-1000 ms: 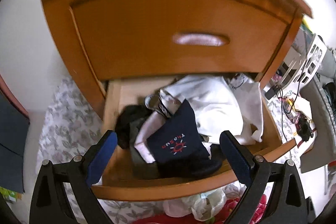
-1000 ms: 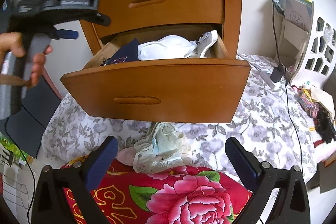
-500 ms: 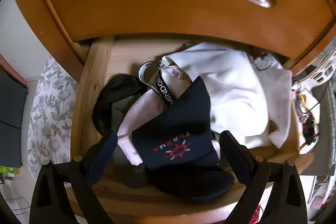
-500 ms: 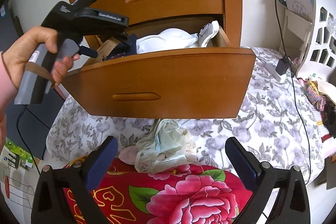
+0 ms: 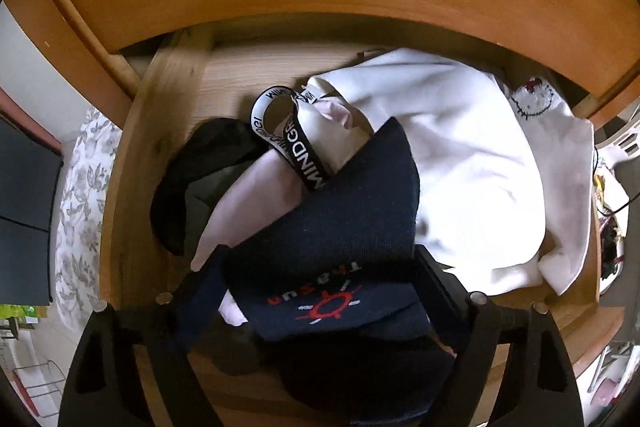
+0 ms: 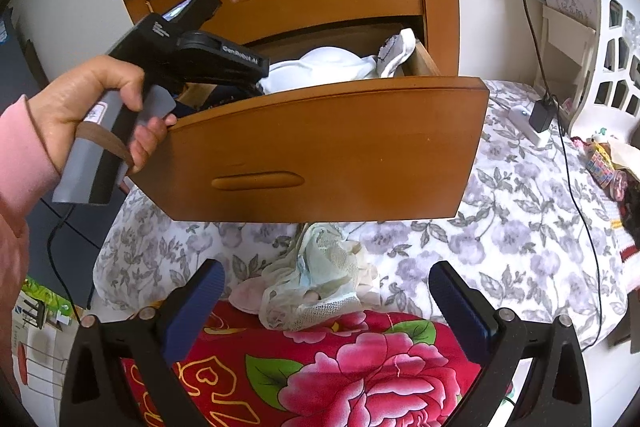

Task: Take underwear out of drawer
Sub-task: 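Reach the left gripper into the open drawer toward the navy knit item, then close the left gripper on the navy knit item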

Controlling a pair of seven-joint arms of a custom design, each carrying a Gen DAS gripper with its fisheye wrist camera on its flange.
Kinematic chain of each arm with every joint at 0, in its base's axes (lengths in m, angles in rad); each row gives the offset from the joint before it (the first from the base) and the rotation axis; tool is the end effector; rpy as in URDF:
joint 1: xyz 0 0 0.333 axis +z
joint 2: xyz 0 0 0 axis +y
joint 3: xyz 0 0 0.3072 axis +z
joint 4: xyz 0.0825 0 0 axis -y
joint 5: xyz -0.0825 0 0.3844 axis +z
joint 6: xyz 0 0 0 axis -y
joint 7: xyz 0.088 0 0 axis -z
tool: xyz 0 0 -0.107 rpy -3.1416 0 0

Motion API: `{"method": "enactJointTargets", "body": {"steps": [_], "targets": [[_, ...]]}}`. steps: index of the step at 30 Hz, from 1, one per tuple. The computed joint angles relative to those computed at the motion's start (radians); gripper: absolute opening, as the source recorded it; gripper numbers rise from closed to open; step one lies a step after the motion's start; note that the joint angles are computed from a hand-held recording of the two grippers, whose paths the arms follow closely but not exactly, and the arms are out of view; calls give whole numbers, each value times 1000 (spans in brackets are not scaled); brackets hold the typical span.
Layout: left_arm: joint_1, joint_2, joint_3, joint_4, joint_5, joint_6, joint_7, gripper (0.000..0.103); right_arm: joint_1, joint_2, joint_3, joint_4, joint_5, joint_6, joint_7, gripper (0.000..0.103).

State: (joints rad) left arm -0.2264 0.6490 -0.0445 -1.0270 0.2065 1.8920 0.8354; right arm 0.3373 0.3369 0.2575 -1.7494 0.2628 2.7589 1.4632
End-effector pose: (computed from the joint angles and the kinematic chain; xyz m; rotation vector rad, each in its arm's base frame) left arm 0.7307 -0.1759 0.4854 -2.4456 1.5647 -0.2304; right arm 0.5868 0.3600 0.4536 -2.0584 1.2936 -0.1643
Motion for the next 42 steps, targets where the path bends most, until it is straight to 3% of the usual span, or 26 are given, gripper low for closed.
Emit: {"method": "enactJointTargets", "body": {"steps": [5,23,29,42], "targets": [[8,-52,-6,-86,-12,66,-13,67,1,-1,-2,-2,-3,2,5,103],[55,-294,-27,-435,-45,317,-73,38,6,-18,-8,-19,-21,15,19,103],[48,-361,-28,-508,12,364,-114,32,10,-28,-11,-29,-34,22,30,103],[49,-498,-52,-621,173,461,-245,29,23,-66,-19,-62,-60,43,44,103]]}}
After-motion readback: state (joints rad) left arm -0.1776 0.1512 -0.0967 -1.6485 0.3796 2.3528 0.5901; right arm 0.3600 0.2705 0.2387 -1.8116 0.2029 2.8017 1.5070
